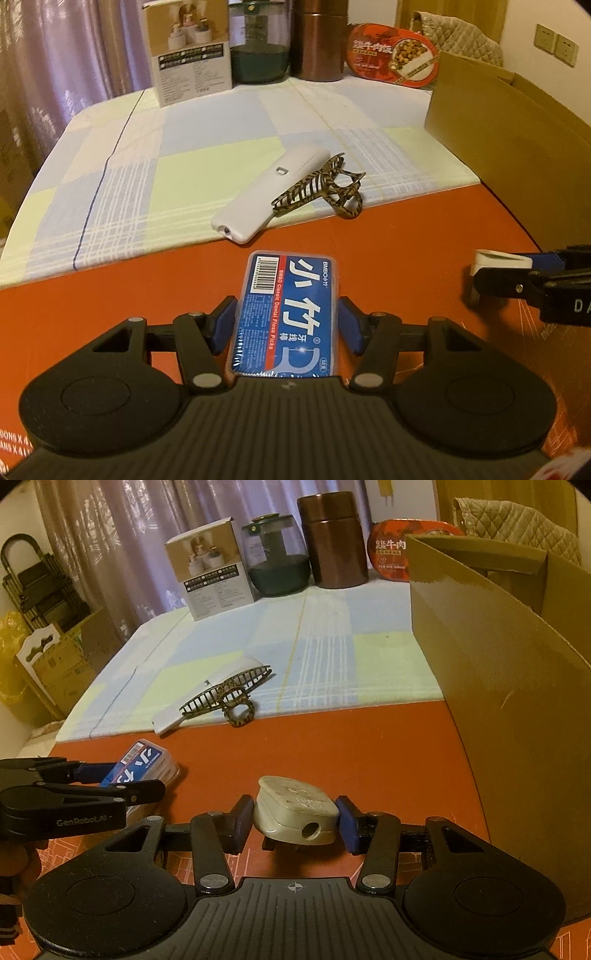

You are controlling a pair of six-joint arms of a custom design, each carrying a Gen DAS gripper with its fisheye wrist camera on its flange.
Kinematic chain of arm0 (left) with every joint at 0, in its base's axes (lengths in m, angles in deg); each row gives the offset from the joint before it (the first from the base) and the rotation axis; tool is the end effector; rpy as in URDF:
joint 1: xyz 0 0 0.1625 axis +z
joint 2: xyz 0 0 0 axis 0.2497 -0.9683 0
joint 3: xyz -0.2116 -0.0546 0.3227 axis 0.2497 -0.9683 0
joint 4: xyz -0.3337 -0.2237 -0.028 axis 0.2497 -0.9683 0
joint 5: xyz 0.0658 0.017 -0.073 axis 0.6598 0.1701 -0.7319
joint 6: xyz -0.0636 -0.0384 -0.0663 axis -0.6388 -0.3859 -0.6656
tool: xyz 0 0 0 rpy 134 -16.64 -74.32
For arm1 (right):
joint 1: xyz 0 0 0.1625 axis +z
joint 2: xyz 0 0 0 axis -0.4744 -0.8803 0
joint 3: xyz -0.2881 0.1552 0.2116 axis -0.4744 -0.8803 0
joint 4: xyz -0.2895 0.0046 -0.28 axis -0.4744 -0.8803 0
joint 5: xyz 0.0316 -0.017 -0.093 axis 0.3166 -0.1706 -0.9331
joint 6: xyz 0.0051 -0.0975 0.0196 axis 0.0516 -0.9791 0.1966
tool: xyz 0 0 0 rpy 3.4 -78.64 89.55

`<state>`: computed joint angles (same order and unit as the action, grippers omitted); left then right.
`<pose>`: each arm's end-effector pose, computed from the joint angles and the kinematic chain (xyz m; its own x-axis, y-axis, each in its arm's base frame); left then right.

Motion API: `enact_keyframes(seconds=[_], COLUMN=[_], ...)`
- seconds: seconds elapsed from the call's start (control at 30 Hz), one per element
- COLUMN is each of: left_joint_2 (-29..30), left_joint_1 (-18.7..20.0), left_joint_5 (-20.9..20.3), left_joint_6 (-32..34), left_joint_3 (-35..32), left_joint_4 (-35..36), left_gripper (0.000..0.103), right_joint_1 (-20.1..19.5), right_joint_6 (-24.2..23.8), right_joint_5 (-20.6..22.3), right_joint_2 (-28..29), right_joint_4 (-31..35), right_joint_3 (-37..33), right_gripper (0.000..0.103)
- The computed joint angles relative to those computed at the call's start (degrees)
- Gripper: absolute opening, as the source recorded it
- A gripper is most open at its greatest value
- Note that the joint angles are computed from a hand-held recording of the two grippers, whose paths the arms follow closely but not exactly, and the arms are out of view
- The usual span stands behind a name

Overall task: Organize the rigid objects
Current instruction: 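Carry the toothbrush box toward the box with the left tool while the right tool carries the plug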

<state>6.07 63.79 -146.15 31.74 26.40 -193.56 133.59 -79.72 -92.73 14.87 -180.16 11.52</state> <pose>0.0262 -0.7080 0.1985 -0.5693 0.6039 -0.5578 0.7768 0.6173 -0.1244 0.2315 -0.5633 -0.0738 -0.8493 0.0657 0.5238 -0.3193 0.7262 -0.6088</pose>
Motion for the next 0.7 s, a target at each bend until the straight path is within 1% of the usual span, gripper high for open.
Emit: enact_keyframes(seconds=[0.1,0.23,0.3,0.5,0.57,0.7], left_joint_2=[-1.0,-3.6,-5.4,-11.6,-13.8,-18.4], left_joint_1=[-0.6,-1.6,-2.0,-4.4,-5.3,-6.9], left_joint_5=[0.1,-0.7,-1.1,-0.5,-0.4,-0.2], left_joint_6=[-1.6,-3.9,-5.5,-9.1,-10.9,-15.4], left_joint_3=[1.0,4.1,6.2,14.6,17.1,21.7], left_joint_4=[-0.9,-3.6,-4.3,-8.4,-8.7,-8.6], left_gripper=[0.053,0.053,0.053,0.053,0.053,0.053], right_joint_1=[0.7,2.5,3.3,5.9,7.0,8.9], right_joint_6=[-1.0,-6.2,-7.8,-10.3,-12.2,-14.1], right_joint_5=[-0.4,-1.5,-2.0,-3.5,-4.4,-6.1], right_joint_2=[0.0,0.6,0.8,0.0,-0.3,-1.6], right_joint_4=[-0.7,-4.8,-7.0,-13.2,-16.1,-20.9], right_joint_3=[-0.2,-0.1,0.6,5.1,6.6,10.3], right_gripper=[0.045,0.045,0.045,0.045,0.045,0.045])
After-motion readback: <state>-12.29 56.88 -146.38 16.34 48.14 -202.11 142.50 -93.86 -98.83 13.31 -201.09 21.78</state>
